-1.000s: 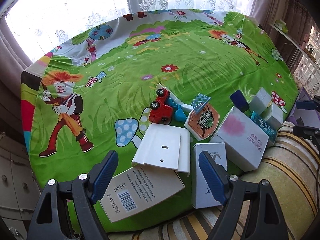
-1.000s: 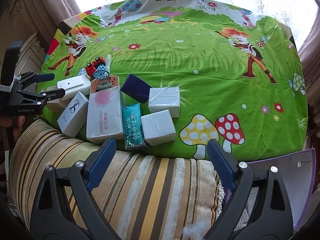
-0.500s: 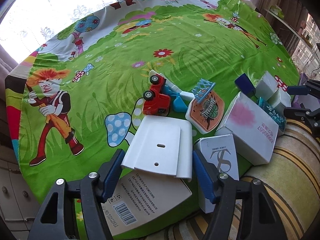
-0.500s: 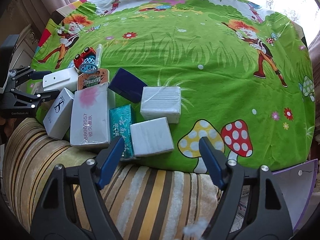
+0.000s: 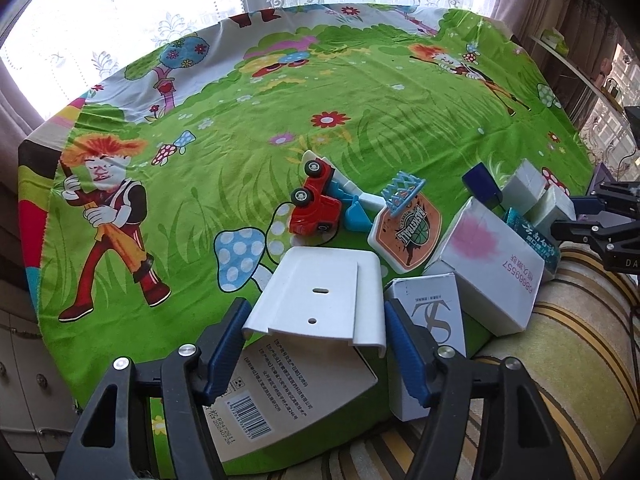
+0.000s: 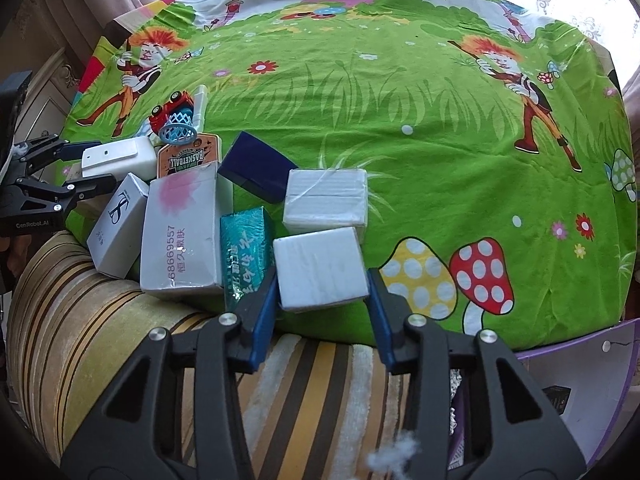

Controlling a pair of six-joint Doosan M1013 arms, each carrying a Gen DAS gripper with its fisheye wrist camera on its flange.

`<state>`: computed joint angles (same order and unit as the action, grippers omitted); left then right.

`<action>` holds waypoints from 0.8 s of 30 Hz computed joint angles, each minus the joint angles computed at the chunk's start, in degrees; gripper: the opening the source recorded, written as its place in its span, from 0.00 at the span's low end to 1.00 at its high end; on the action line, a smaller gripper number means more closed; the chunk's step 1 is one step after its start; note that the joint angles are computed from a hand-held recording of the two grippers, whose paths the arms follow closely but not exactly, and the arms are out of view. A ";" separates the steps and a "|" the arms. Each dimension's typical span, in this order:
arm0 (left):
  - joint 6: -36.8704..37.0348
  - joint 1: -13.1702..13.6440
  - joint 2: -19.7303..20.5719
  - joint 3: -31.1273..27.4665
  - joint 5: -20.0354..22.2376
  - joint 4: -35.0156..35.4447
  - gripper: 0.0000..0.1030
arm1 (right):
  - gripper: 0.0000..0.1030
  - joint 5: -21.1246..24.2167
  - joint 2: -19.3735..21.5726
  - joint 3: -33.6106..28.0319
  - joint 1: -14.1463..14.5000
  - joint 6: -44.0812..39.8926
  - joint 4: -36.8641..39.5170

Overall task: Organize rigid objects
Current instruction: 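Grasp the white plastic bracket with the left gripper while the right gripper grasps the wrapped white box, then carry the bracket and white box over the storage box and open both grippers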

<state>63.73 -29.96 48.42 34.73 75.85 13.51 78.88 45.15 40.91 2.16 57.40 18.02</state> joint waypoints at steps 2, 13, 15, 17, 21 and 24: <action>-0.53 -0.01 -0.59 0.87 -0.94 0.17 0.66 | 0.45 -0.36 -0.27 0.29 -0.07 -0.07 0.20; -3.02 -0.34 -2.46 3.49 -4.61 1.39 0.64 | 0.45 -3.20 -2.08 2.55 -0.51 0.27 1.08; -3.30 -0.29 -2.53 3.75 -5.00 1.17 0.64 | 0.45 -3.49 -2.30 2.85 -0.53 0.12 1.23; -3.98 -0.26 -2.66 4.13 -5.37 1.25 0.64 | 0.45 -3.64 -2.47 3.11 -0.55 0.07 1.32; -5.66 -0.12 -3.00 4.67 -6.63 1.79 0.64 | 0.45 -4.37 -2.81 3.55 -0.56 0.09 1.24; -6.57 -0.08 -3.15 4.66 -7.44 2.53 0.64 | 0.45 -4.46 -2.82 3.53 -0.58 0.14 1.33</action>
